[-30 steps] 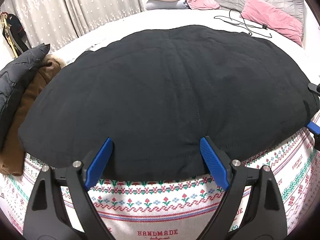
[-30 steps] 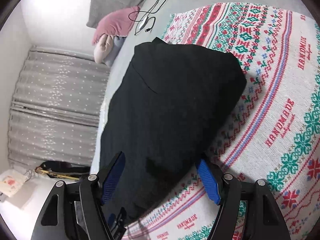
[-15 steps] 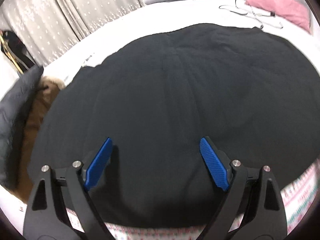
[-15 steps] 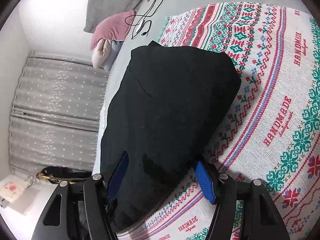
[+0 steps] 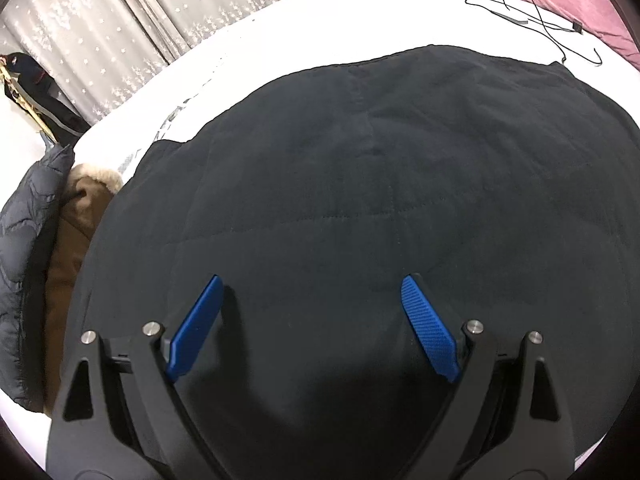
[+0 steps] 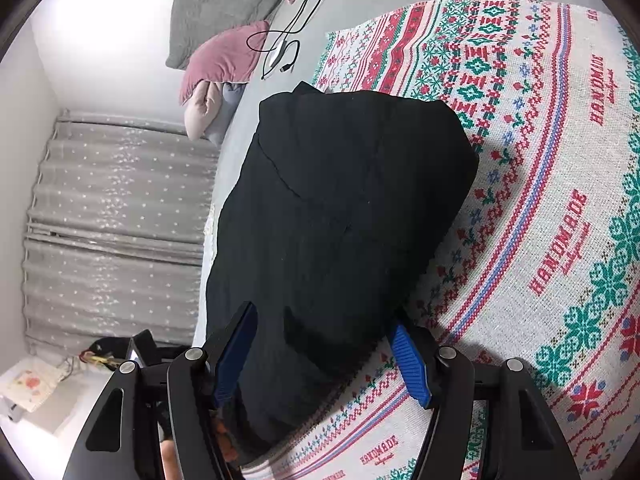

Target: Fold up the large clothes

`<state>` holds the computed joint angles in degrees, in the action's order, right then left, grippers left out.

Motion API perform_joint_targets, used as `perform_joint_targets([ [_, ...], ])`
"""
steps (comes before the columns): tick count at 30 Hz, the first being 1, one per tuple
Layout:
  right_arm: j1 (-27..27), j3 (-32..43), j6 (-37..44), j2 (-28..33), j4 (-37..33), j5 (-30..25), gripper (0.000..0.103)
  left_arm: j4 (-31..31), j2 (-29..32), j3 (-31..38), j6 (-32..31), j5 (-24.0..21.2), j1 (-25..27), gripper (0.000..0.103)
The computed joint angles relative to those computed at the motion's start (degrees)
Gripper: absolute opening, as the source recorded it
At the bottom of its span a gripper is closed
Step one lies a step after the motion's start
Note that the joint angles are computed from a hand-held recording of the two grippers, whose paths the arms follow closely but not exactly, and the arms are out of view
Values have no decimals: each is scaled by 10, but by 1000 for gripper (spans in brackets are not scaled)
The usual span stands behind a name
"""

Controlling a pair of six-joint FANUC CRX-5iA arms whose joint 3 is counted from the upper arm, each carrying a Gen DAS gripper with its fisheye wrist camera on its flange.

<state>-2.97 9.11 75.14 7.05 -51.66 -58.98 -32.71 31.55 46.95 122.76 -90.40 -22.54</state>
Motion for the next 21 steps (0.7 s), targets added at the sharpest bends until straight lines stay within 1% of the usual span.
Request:
perform_joint_targets([
  [2,-6,-1,3,0,-9,-3,66,20,-27,-32,3,19,7,91],
  [5,-13,-5,6,-2,-18,1,66,41,-106,-130,26,73,6,91],
  [7,-20,-6,12,-1,-27,4,66,55,-150,-184,33,97,4,91],
  [9,-31,-7,23,2,-42,8,66,75,-212,-265,57,134,7,91],
  [11,-46,-11,33,4,-60,15,65,82,-260,-324,87,163,13,91],
  [13,-59,-14,41,5,-79,18,64,70,-294,-363,125,175,12,91],
  [14,-67,-14,46,8,-94,14,64,72,-314,-388,141,191,18,91],
  [16,-59,-16,47,4,-80,24,64,71,-331,-409,157,201,24,91],
  [18,-29,-21,44,-6,-27,50,63,65,-341,-420,154,206,41,91],
  [19,-19,-24,40,-10,-10,59,62,54,-347,-426,164,205,47,91],
  [21,-12,-29,37,-14,2,69,60,64,-366,-452,171,221,74,91],
])
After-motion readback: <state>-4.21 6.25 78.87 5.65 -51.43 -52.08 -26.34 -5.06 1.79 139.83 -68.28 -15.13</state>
